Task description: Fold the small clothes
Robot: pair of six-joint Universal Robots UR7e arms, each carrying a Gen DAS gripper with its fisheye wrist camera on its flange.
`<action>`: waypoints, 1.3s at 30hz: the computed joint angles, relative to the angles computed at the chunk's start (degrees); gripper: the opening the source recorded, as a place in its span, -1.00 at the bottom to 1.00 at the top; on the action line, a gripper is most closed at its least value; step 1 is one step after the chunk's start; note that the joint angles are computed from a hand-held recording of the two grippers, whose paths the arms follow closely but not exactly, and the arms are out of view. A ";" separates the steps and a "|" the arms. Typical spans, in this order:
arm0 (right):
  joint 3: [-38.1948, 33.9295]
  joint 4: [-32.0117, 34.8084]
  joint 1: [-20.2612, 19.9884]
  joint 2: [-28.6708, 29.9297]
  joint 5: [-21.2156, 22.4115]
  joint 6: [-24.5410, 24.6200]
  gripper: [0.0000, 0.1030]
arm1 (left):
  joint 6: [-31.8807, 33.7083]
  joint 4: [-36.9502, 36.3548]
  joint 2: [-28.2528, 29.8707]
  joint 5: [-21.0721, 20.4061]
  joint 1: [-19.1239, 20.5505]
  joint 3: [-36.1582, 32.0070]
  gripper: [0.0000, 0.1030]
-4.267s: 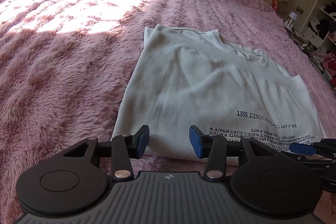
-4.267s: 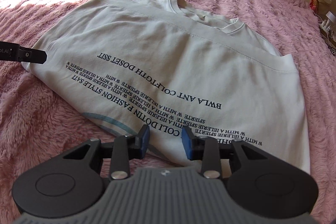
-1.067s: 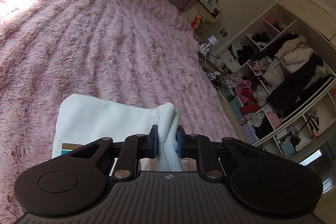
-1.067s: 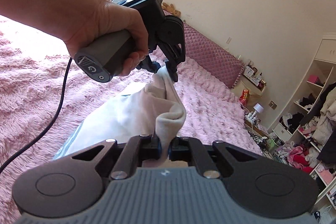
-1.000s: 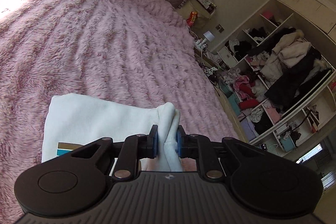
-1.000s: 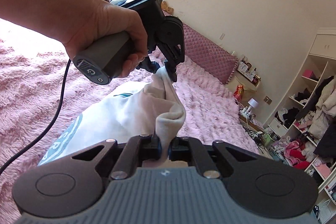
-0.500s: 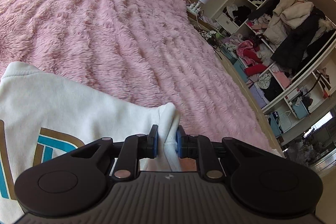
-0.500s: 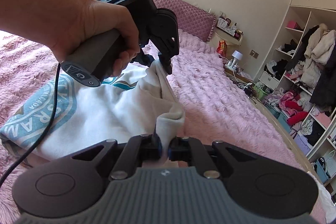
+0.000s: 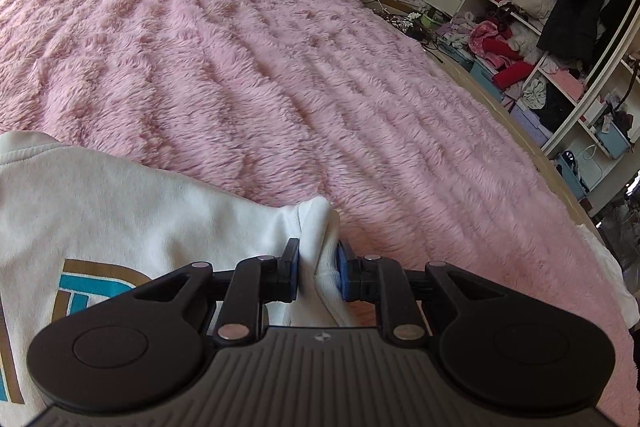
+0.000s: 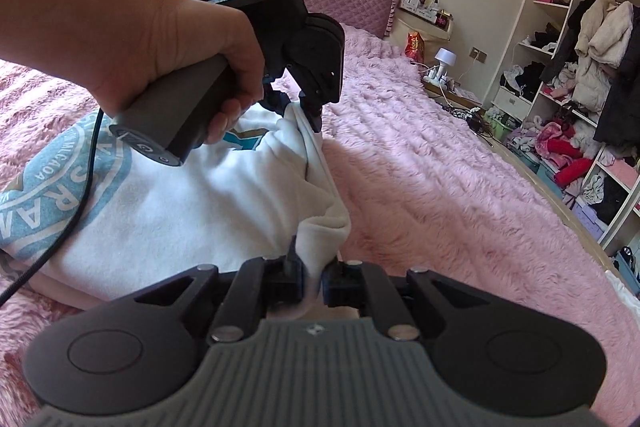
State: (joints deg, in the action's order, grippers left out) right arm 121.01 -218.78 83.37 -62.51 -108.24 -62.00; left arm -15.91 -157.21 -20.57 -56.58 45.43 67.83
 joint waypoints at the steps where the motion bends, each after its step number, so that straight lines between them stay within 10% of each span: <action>1: 0.03 -0.02 0.07 -0.07 -0.33 -0.26 -0.87 | 0.05 0.64 0.11 0.24 -0.26 -0.46 -0.51; 4: -0.18 -2.39 0.82 -0.16 -2.86 -1.90 -0.40 | 1.21 -2.06 -0.88 0.20 -1.03 0.19 -0.48; 15: 3.79 8.85 -0.14 -10.55 -4.50 12.99 -0.39 | 2.36 -18.19 -23.02 4.79 -8.14 33.78 -0.43; 21: 5.15 16.31 -1.75 -15.21 1.08 18.98 -0.38 | -10.40 -8.35 -34.88 13.46 -15.43 52.46 -0.38; 39: 1.31 23.57 -0.51 -13.07 -1.85 20.69 -0.32 | -17.91 -3.25 -32.19 11.45 -14.42 53.95 -0.57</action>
State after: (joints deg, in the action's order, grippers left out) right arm 122.32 -195.21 82.86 -75.59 -110.09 -41.31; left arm -33.82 -160.46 -52.76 -45.13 31.01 121.79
